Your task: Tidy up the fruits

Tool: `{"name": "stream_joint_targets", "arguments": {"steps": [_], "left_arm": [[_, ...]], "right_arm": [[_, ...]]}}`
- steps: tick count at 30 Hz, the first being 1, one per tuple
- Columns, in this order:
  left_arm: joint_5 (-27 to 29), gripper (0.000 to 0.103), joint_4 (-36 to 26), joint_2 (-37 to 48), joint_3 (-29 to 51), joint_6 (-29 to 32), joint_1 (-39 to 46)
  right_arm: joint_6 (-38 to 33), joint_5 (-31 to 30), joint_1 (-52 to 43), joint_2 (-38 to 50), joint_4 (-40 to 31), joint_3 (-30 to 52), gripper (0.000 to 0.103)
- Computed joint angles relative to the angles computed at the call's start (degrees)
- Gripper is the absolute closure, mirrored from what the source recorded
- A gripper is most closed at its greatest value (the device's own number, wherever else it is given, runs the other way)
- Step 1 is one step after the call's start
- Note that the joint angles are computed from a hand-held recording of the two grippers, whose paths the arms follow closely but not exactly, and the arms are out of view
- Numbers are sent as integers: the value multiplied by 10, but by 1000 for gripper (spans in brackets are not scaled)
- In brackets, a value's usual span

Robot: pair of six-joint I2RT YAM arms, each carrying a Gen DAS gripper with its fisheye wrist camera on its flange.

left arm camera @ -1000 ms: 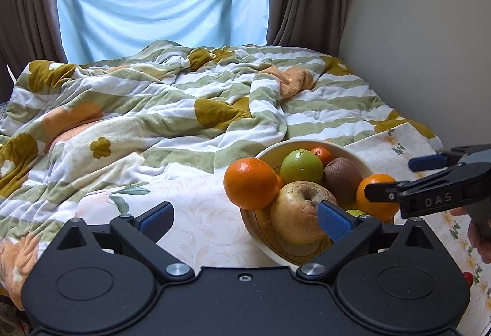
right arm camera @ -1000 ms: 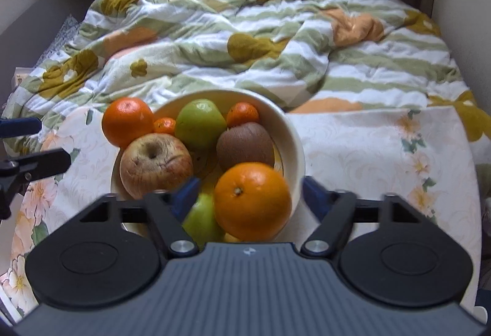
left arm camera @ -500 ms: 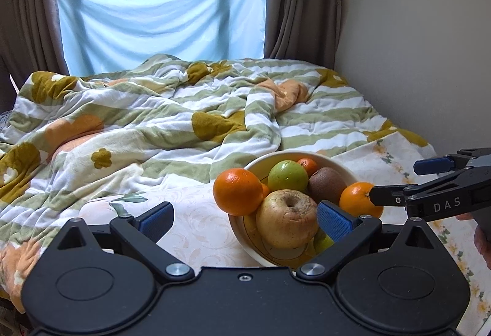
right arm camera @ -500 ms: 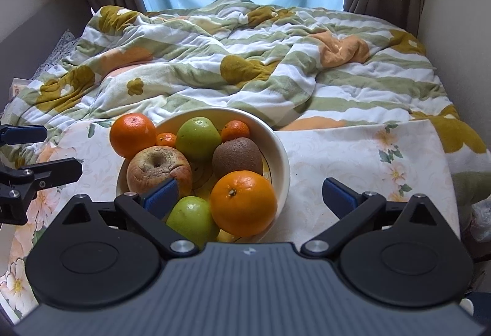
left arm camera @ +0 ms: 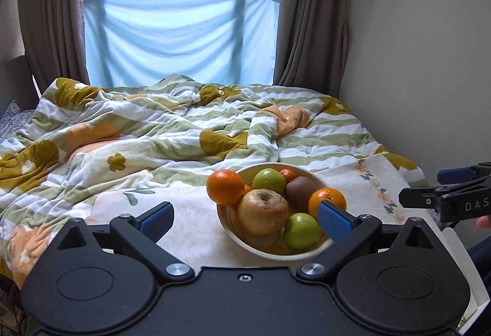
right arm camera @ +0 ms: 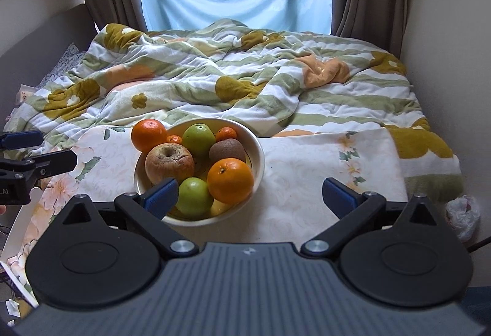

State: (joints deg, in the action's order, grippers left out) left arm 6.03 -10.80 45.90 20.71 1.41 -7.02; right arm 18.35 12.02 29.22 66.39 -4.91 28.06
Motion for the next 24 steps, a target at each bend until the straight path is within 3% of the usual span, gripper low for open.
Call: {"name": "stream_joint_targets", "arguments": {"steps": [7, 10, 14, 19, 21, 24], "left_arm": [[-88, 1, -144, -188, -39, -54, -93], [-140, 0, -194, -241, -54, -83, -146], [-165, 0, -224, -273, -80, -99, -167], [-123, 0, -154, -222, -125, -62, -99], [-93, 0, -85, -166, -144, -26, -54], [-63, 0, 76, -24, -172, 30, 2]], "right_arm": [[35, 49, 46, -183, -110, -61, 0], [53, 75, 73, -247, -158, -82, 0], [84, 113, 117, -307, -213, -111, 0], [131, 162, 168, -330, -233, -159, 0], [143, 169, 176, -329, -217, -187, 0], [155, 189, 196, -305, -177, -227, 0]]}}
